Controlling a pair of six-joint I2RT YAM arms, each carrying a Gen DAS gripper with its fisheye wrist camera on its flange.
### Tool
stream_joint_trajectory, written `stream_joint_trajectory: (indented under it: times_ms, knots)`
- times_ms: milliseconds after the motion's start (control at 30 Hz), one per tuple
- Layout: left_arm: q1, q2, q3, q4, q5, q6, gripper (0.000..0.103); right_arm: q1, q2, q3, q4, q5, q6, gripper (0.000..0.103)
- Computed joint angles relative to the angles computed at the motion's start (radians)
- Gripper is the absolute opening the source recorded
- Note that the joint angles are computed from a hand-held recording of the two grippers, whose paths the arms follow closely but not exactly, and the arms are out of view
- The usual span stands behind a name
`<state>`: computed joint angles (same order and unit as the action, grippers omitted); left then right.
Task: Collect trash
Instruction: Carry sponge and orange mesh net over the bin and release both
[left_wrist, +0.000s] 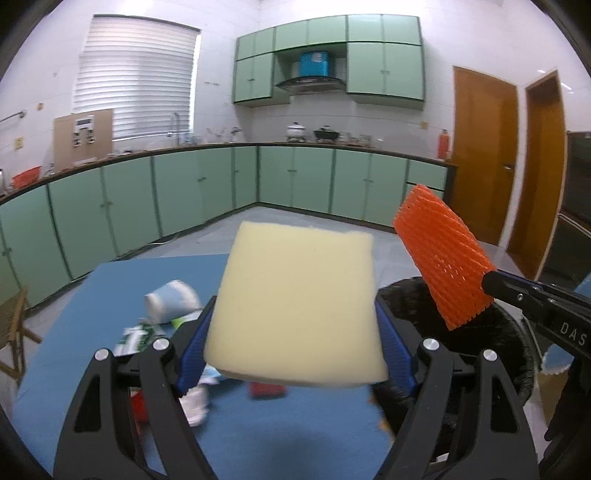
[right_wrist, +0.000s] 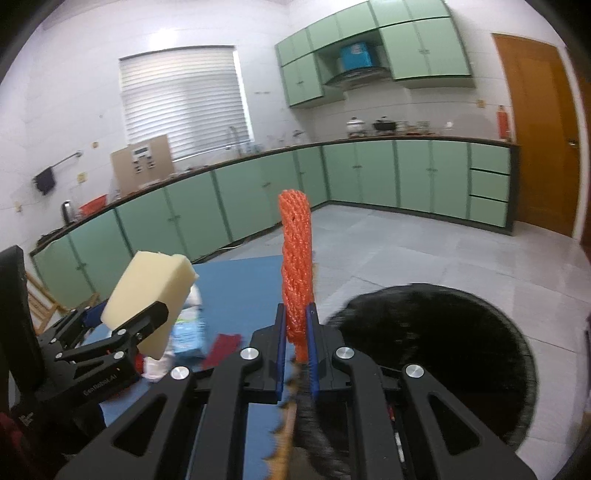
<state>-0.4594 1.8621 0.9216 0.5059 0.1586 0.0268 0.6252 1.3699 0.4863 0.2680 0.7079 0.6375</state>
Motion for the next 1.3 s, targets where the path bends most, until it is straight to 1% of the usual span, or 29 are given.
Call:
stream_joint_trajectory:
  times_ms: [167,333,500,667,833,900,1000,1033,1067,1100,1133,1167,1200,1233,1267,1300]
  knots:
    - [-0.092,0.065,0.054,0.012,-0.018,-0.021,0.077,-0.048,-0.139,-0.086,-0.090,0.032,0.028,0.010]
    - [-0.182,0.136,0.126,0.017,-0.044,-0.033,0.077,-0.105,-0.254,-0.161,-0.157,0.040,0.048,0.010]
    - [-0.241,0.216,0.214,-0.013,-0.052,-0.038,0.077,-0.202,-0.341,-0.251,-0.165,-0.004,0.042,0.010]
    - [-0.299,0.321,0.334,-0.063,-0.064,-0.042,0.077,-0.314,-0.368,-0.339,-0.104,-0.084,0.019,0.010]
    - [-0.342,0.433,0.452,-0.119,-0.080,-0.045,0.077,-0.419,-0.298,-0.398,0.026,-0.171,-0.014,0.010]
    - [-0.348,0.471,0.500,-0.153,-0.070,-0.046,0.078,-0.459,-0.270,-0.413,0.076,-0.202,-0.028,0.010]
    - [-0.351,0.499,0.545,-0.189,-0.060,-0.045,0.081,-0.516,-0.224,-0.435,0.150,-0.238,-0.054,0.015]
    - [-0.353,0.497,0.534,-0.184,-0.061,-0.045,0.083,-0.515,-0.215,-0.435,0.155,-0.234,-0.050,0.020]
    - [-0.353,0.499,0.538,-0.186,-0.059,-0.045,0.087,-0.515,-0.219,-0.442,0.155,-0.232,-0.048,0.024]
    - [-0.348,0.498,0.538,-0.188,-0.047,-0.047,0.089,-0.513,-0.215,-0.442,0.152,-0.218,-0.036,0.030]
    - [-0.345,0.497,0.537,-0.187,-0.043,-0.048,0.089,-0.510,-0.215,-0.444,0.151,-0.211,-0.030,0.034]
    - [-0.342,0.495,0.533,-0.186,-0.043,-0.047,0.089,-0.509,-0.222,-0.448,0.148,-0.207,-0.026,0.035]
    - [-0.340,0.493,0.531,-0.186,-0.045,-0.047,0.090,-0.507,-0.233,-0.452,0.138,-0.199,-0.017,0.038]
    - [-0.337,0.491,0.531,-0.188,-0.044,-0.049,0.090,-0.501,-0.243,-0.452,0.124,-0.184,-0.005,0.051]
    - [-0.333,0.488,0.530,-0.190,-0.042,-0.052,0.090,-0.474,-0.235,-0.443,0.114,-0.154,0.022,0.058]
    - [-0.327,0.481,0.520,-0.186,-0.041,-0.057,0.090,-0.461,-0.250,-0.444,0.096,-0.128,0.043,0.074]
